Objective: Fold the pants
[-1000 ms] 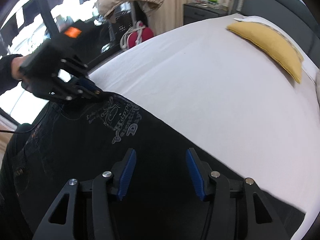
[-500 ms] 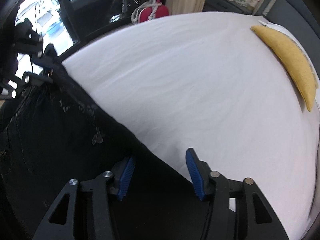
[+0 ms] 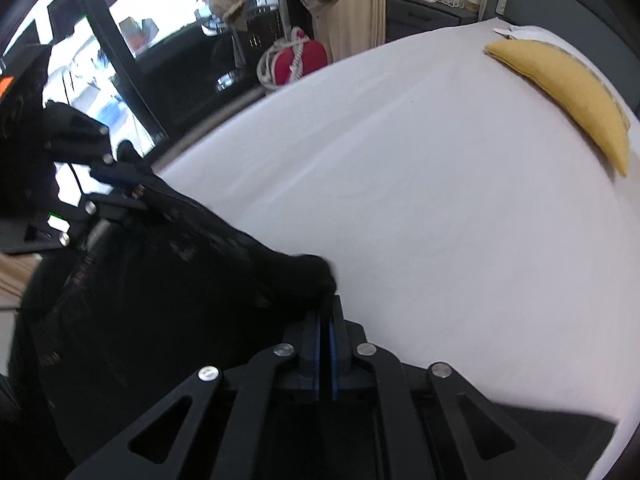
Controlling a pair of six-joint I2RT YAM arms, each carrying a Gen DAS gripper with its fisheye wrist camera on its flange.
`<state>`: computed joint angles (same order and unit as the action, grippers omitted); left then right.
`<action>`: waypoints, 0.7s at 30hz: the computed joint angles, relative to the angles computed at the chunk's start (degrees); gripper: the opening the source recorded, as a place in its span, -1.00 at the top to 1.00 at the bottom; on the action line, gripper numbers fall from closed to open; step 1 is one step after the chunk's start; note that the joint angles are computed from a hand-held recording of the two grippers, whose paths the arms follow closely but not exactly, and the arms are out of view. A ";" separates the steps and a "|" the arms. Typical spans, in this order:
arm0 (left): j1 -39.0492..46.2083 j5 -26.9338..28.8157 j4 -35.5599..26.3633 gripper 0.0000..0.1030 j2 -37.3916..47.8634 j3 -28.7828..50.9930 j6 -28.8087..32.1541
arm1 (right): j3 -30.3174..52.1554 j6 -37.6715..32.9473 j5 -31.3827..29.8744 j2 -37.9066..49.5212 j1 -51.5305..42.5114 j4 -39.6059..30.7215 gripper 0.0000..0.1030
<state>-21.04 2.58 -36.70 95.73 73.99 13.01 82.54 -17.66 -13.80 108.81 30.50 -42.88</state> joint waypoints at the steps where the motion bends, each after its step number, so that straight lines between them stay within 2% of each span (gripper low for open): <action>1: -0.43 -0.21 -0.33 0.79 -0.93 -0.47 -0.46 | -0.84 0.89 -0.58 -0.49 0.63 0.69 0.91; 7: -3.59 -2.12 -1.50 0.79 -7.51 -5.53 -3.03 | -11.29 5.37 -2.53 -9.98 2.33 5.29 0.91; 9: -5.53 -3.52 -2.21 0.79 -11.03 -7.96 -4.02 | -15.03 5.75 -1.16 -14.31 3.49 6.50 0.91; 13: -10.41 -5.91 -3.96 0.79 -18.26 -13.57 -6.66 | -24.32 3.83 6.24 -26.02 9.72 6.10 0.91; 16: -16.81 -8.19 -6.26 0.79 -23.99 -18.21 -9.15 | -29.94 4.32 11.76 -34.00 15.35 3.01 0.91; 18: -23.87 -10.54 -8.34 0.79 -27.04 -20.69 -12.49 | -33.38 5.59 15.30 -38.41 19.43 1.11 0.91; 21: -36.11 -15.77 -11.46 0.79 -28.34 -22.59 -19.28 | -38.26 10.44 23.79 -43.72 30.09 -2.73 0.91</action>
<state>-57.15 -13.19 -48.16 67.39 51.41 -6.27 44.28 -7.22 10.00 65.09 60.59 -45.61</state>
